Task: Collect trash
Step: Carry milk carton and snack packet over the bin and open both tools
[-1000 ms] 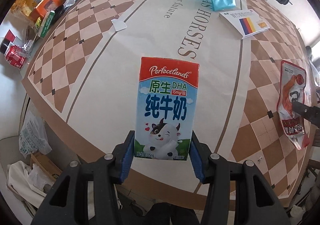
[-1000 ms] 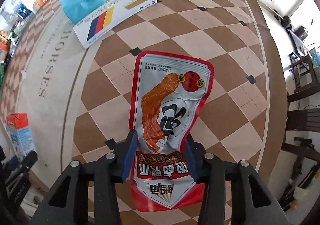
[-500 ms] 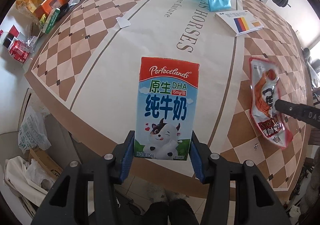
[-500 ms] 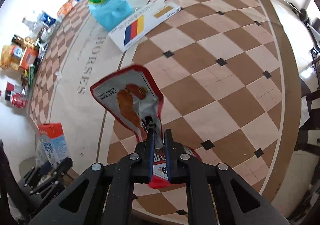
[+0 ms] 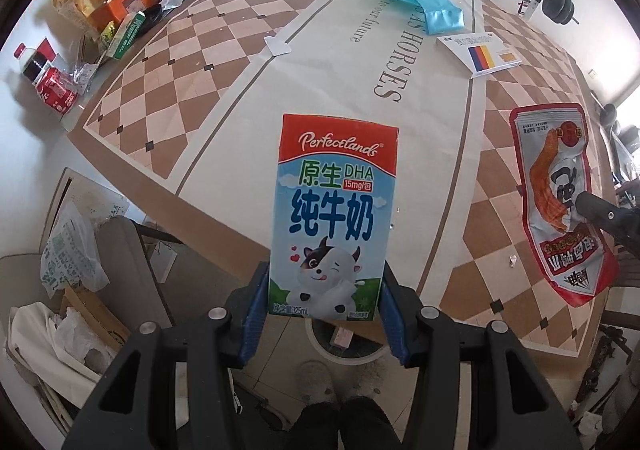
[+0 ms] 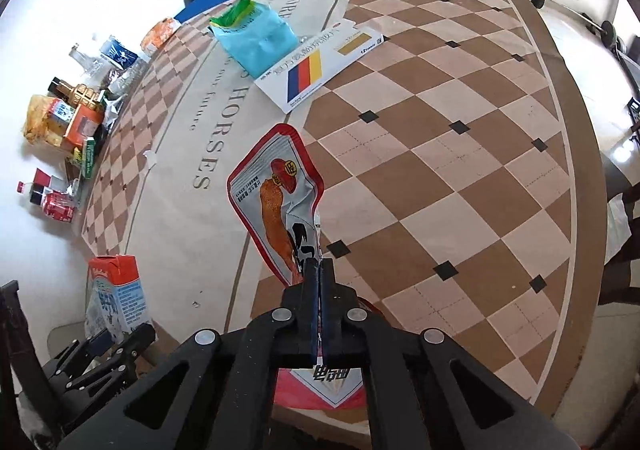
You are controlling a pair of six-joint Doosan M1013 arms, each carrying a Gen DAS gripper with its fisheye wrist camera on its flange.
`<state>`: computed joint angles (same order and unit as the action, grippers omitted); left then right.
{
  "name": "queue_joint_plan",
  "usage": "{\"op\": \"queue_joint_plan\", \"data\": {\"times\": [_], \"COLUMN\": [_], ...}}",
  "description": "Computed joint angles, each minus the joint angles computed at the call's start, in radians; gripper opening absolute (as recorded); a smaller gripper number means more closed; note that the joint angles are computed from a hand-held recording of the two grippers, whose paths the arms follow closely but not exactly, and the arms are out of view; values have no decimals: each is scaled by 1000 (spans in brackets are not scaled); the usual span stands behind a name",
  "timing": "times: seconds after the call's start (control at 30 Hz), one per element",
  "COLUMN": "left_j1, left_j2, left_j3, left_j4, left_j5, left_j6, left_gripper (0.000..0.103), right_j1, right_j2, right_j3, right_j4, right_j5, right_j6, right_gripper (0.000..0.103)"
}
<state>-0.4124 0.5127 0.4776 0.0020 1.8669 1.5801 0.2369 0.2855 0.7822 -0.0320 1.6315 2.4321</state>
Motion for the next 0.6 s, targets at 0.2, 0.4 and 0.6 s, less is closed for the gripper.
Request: {"op": "queue_joint_plan", "data": {"times": [0.2, 0.4, 0.6], "left_j1": [31, 55, 52], "left_j2": [-121, -215, -222], "left_j3": [200, 451, 630], "left_j4": [-32, -32, -66], "left_j5": [-35, -20, -42], "left_j6": [26, 63, 69], "left_gripper": [47, 47, 47], "right_j1": [75, 189, 238], "right_j2": [-103, -222, -264], "right_j3": [104, 334, 558], "right_j4": [27, 129, 210], "right_j5": [-77, -143, -202], "right_j6": [71, 229, 310], "right_gripper": [0, 0, 0]}}
